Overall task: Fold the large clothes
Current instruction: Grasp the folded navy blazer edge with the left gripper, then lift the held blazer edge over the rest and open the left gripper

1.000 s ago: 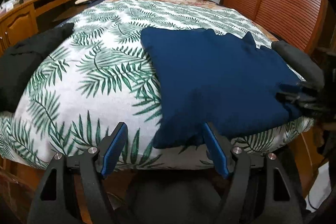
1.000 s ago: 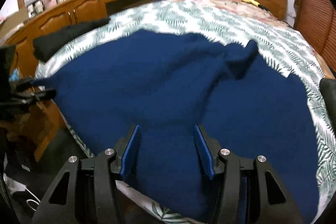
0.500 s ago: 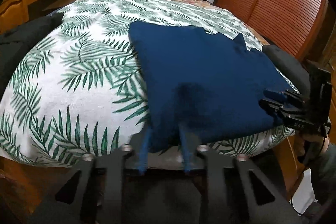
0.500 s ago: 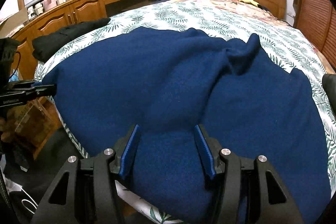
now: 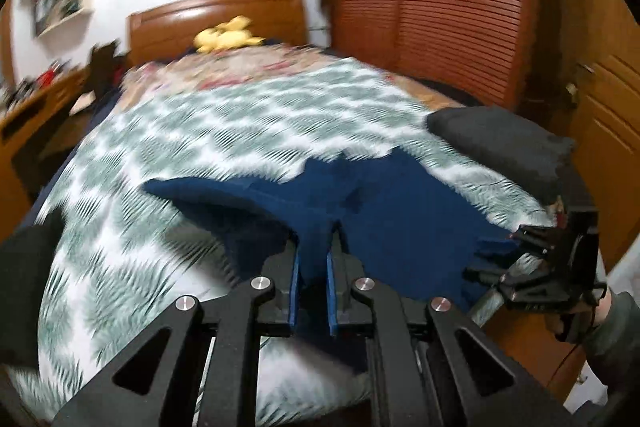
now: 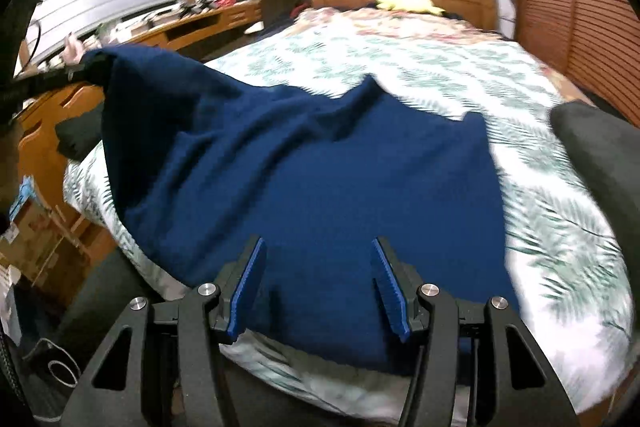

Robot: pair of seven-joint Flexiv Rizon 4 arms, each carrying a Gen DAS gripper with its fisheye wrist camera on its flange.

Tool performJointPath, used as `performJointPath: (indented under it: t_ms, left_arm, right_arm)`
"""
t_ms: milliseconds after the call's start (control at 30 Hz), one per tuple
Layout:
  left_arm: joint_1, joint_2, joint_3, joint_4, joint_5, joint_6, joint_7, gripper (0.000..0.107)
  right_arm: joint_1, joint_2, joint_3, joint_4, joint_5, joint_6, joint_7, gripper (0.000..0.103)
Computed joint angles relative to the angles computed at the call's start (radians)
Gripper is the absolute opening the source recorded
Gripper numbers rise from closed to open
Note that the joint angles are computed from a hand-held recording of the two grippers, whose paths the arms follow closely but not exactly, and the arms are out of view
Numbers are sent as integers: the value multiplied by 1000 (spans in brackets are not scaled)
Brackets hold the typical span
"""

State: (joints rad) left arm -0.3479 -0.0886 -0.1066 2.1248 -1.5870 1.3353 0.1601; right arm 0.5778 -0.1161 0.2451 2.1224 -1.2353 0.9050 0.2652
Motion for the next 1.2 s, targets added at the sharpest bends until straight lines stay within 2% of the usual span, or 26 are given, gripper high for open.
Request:
performJointPath:
  t_ms: [100,267,433,533,600,633,733,833,900,967,1200]
  left_arm:
    - [-34,-26,-37,-41,73,11,-46,11]
    - [-84,-83,-97,-104,234,24,-155,10]
    - [-120,-106,-140,-113,285,15,-178,11]
    - [-122,-132,-132,-111,405,36,-296,12]
    - [-102,-136,-141,-104,449,28,-324,12]
    - [-92,-132,-153,-98,437,26,-306,13]
    - [-86,-96,-179,-77,294,50,-180,23]
    - [-112,-67,-159,-76,142,49,-68,45]
    - [-132,-51,-133,-75,44,46,9,55]
    - [-136,-33,-100,-66,0,19,34,77]
    - [-103,-8,-37,-22,-41,-42,55,79]
  right_arm:
    - [-4,75,27,68,34,-66,22,56]
    - [-35,191,73,184,75,-90,87,56]
    - [-42,254,118,238,144,-123,117,56]
    - [-49,273,126,248,151,-120,135,56]
    - [-48,278,137,247,158,-136,147,56]
    - [-47,279,141,243,162,-148,152,56]
    - [-50,278,141,236,148,-155,166,56]
    - [-43,271,146,210,144,-189,152,56]
    - [-33,265,152,182,147,-222,129,56]
    - [-23,258,155,155,142,-250,108,56]
    - [1,206,138,72,107,-288,43,56]
